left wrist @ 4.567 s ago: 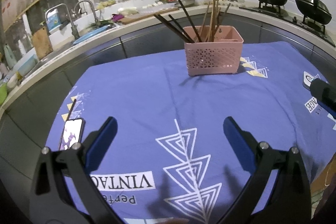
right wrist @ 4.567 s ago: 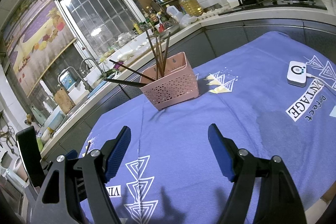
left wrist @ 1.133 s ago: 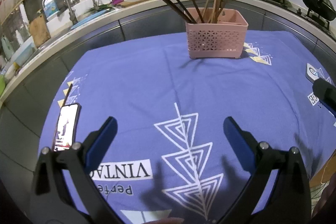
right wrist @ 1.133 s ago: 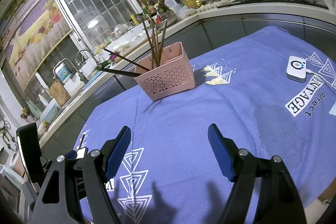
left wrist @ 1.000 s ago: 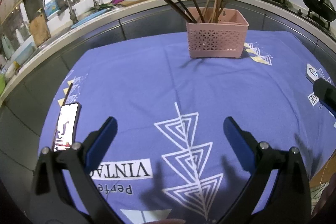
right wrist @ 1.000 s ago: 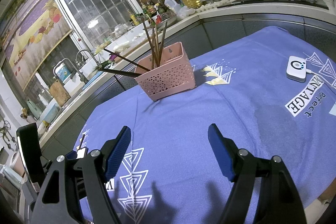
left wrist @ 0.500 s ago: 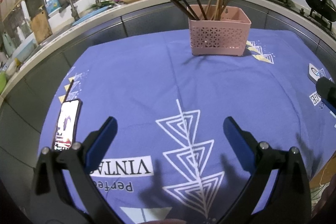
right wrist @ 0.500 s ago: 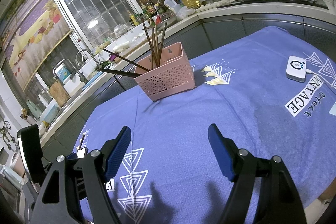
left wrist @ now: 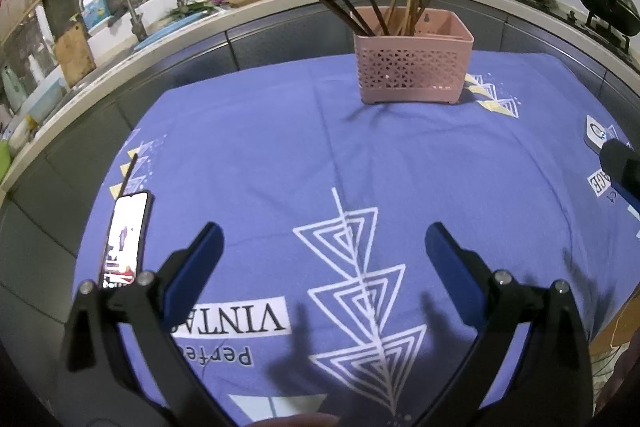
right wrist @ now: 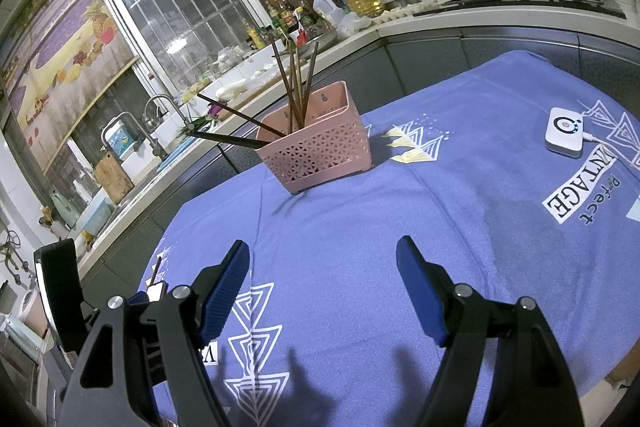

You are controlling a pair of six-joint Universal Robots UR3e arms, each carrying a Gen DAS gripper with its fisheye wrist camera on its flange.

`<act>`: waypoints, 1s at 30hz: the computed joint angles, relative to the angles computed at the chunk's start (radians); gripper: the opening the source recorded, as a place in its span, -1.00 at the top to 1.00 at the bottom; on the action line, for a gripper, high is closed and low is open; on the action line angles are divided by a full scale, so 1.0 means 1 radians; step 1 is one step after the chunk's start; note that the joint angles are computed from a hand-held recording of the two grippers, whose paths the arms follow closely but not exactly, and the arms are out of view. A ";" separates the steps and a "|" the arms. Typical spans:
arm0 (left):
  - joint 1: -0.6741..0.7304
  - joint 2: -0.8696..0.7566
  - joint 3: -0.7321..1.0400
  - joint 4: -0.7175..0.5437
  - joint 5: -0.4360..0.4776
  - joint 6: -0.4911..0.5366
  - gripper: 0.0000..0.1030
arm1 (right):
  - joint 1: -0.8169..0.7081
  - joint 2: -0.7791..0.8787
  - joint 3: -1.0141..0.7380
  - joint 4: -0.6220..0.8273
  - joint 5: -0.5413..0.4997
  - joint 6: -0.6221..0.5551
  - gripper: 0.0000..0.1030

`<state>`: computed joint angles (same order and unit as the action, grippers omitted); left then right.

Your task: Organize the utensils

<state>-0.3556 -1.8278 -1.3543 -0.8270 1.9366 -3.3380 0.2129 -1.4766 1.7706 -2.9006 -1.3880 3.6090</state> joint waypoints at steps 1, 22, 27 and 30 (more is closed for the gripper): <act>0.000 0.000 0.000 0.001 -0.001 0.002 -0.88 | 0.002 0.000 0.000 0.000 -0.002 0.001 -0.47; -0.004 -0.001 0.001 0.004 0.002 0.004 -0.88 | 0.002 0.000 -0.004 0.003 -0.003 0.002 -0.47; -0.011 -0.003 0.006 0.008 0.008 0.004 -0.88 | 0.005 -0.001 -0.002 0.001 -0.006 0.003 -0.47; -0.021 -0.002 0.003 0.028 0.013 0.023 -0.88 | 0.002 0.000 -0.004 0.003 -0.004 0.001 -0.47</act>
